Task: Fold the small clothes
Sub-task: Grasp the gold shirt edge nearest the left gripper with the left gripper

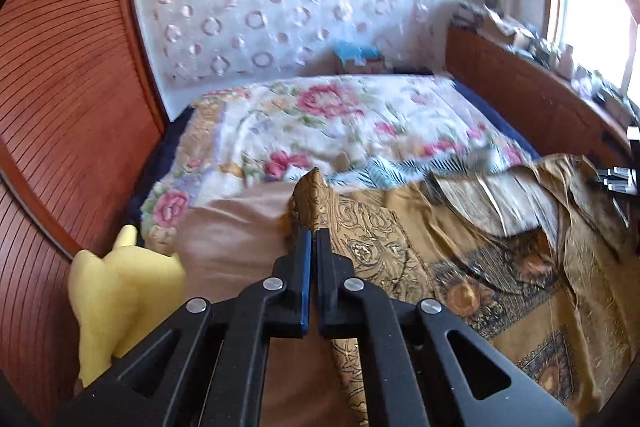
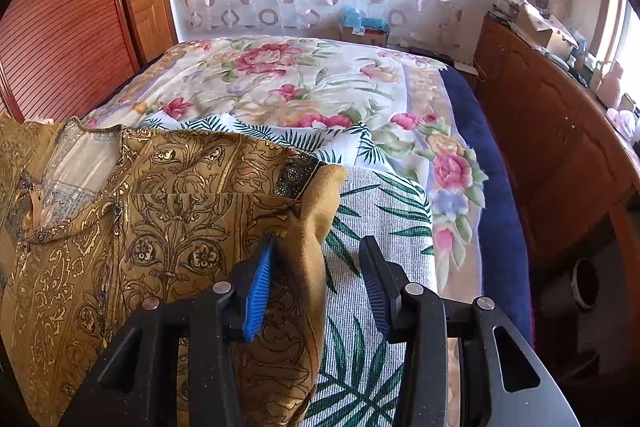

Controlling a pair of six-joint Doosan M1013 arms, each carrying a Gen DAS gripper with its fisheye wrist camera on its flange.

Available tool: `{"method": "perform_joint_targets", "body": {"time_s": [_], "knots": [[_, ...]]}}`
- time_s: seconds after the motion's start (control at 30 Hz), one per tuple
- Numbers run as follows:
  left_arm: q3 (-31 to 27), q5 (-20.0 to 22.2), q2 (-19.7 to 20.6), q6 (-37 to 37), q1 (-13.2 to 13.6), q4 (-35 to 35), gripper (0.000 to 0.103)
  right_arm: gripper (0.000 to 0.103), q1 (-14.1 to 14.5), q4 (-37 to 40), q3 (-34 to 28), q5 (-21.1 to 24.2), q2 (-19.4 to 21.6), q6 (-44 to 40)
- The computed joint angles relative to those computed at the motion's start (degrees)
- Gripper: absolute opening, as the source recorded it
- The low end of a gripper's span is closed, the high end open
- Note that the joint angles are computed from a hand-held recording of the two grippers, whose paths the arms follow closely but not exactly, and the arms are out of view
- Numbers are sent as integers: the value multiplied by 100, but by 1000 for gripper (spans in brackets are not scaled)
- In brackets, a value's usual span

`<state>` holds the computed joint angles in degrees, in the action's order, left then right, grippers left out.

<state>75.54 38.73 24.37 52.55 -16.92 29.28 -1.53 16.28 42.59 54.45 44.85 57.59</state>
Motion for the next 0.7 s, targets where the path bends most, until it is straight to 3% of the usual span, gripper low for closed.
{"method": "perform_joint_targets", "body": {"time_s": [0.3,0.6,0.7], "knots": [[34,158,62,54,242,-392,3,44,-1,2,-1,1,1,-3],[-61,215,186,189,248,-519,4,44,-1,17,-3,12,3,-4],[-211,454,299,404,281,-753,14,44,2,12,6,5,-1,-2]]}}
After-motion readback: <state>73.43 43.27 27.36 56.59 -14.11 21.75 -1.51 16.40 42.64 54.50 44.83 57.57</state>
